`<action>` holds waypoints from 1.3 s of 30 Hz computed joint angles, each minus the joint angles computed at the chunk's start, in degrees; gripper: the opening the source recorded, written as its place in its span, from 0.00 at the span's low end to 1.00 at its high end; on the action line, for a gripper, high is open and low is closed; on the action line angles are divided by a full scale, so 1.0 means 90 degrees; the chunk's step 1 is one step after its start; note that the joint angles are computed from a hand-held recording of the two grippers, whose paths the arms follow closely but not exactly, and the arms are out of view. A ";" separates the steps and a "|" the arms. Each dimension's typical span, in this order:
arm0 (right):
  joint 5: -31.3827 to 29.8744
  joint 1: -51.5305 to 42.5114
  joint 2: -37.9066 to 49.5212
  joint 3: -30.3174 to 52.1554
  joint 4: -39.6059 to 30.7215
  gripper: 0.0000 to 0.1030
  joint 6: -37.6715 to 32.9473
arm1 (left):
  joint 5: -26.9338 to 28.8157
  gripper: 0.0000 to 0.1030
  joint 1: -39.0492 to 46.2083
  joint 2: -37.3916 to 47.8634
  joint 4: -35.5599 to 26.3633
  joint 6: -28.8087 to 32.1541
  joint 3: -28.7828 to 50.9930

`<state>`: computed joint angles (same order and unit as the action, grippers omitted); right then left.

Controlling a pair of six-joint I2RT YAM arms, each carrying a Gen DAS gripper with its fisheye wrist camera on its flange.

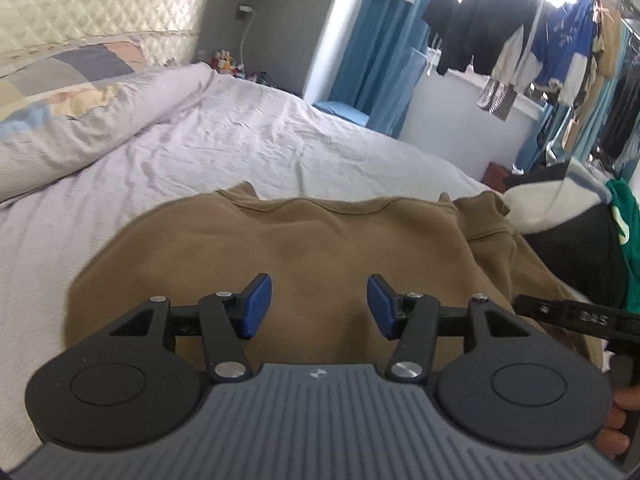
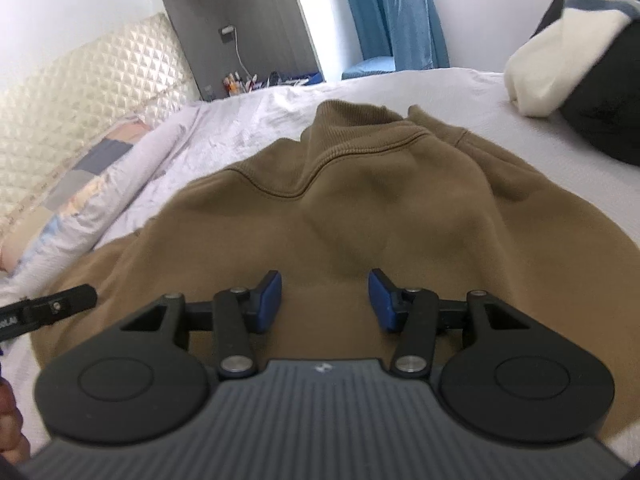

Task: Fold large clothes
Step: 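Move both open grippers to the sides of the folded brown hoodie, then grasp the folded brown hoodie with both grippers and lift it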

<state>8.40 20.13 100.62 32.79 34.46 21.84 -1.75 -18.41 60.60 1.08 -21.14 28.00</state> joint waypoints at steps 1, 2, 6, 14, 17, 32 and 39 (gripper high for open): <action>0.0081 0.0046 -0.0225 -0.0161 -0.0054 0.49 0.0026 | -0.0004 0.58 0.0012 -0.0262 -0.0136 -0.0067 -0.0100; 0.0160 0.0093 -0.0476 -0.0330 -0.0154 0.49 0.0081 | -0.0039 0.58 -0.0007 -0.0509 -0.0271 -0.0123 -0.0198; 0.0256 0.0158 -0.1385 -0.0887 -0.0527 0.50 0.0452 | -0.0466 0.58 -0.0329 -0.1507 -0.1048 -0.0428 -0.0493; -0.0113 -0.0191 -0.2412 -0.1799 -0.0836 0.53 0.1888 | -0.0124 0.63 0.0253 -0.2318 -0.1820 -0.0998 -0.0773; -0.0569 -0.0595 -0.2355 -0.2101 -0.0665 0.54 0.2572 | 0.0606 0.66 0.0946 -0.2091 -0.1605 -0.1221 -0.0874; -0.2605 -0.2290 0.1856 -0.1652 0.3617 0.96 0.5859 | 0.2721 0.91 0.2893 -0.1791 -0.0422 -0.2536 -0.1427; -0.2311 -0.2153 0.2194 -0.1091 0.3390 1.00 0.5672 | 0.3798 0.91 0.4138 -0.2128 -0.0311 -0.3393 -0.1798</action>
